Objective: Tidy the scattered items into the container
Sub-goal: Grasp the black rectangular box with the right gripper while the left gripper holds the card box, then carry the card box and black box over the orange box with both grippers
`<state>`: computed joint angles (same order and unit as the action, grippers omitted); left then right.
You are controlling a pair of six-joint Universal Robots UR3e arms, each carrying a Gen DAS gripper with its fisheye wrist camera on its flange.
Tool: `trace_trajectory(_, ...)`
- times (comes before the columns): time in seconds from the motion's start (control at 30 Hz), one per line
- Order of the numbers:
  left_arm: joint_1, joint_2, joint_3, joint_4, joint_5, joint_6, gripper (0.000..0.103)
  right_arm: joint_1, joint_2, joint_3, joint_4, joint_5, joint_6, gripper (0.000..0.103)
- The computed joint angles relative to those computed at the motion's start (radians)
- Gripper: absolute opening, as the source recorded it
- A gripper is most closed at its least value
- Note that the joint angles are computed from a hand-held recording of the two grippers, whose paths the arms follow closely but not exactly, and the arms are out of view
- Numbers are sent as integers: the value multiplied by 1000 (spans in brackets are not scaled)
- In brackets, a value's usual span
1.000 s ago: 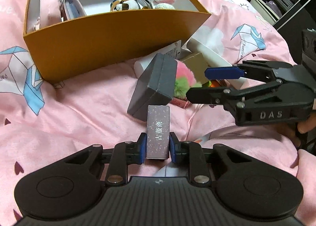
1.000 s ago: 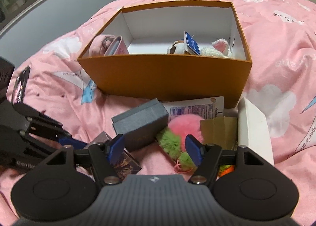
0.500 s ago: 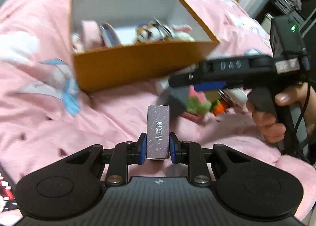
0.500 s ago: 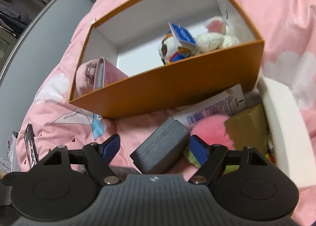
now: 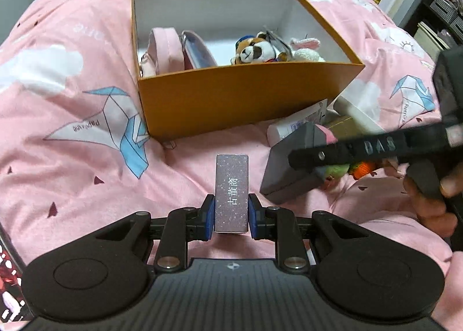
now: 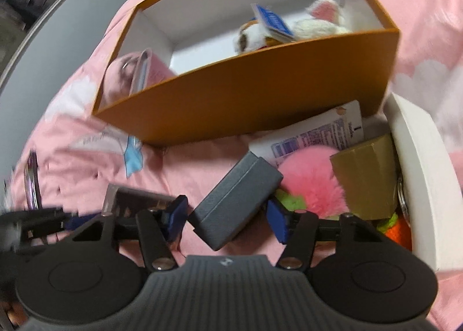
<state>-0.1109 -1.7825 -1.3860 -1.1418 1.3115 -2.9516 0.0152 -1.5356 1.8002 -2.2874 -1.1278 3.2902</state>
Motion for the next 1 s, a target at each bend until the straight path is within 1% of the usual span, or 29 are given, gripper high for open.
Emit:
trace_trajectory(0.03,0,-2,-2,1,0,-2,26,12,-3,-4,3,-6,-32,55)
trace_trajectory(0.13,5,-5,-4,-3,-4,-6,26,54,-8,-34,31,-32,-151,50)
trace_trajectory(0.23,11,-15,0,-19,-10,-11,26,85,-5,-49,42,-66,-217,49)
trace_trajectory(0.3,10,-20,0,-24,-9,-16,26,82,-3,-45,40,-66,-223,48)
trace_trajectory(0.5,23,0,-27,-1,-27,-24,26,37,-60,2,11,-18,-231,42)
trace_trajectory(0.63,39,23,-34,2,-65,-41,26,3,-100,23,6,16,-206,40)
trace_trajectory(0.7,47,34,-31,1,-87,-46,26,-28,-130,42,7,53,-202,40)
trace_trajectory(0.8,50,44,-10,-11,-115,-51,26,-70,-175,52,26,100,-202,39)
trace_trajectory(1.0,45,27,67,-49,-156,-56,26,-113,-231,27,33,126,-215,39)
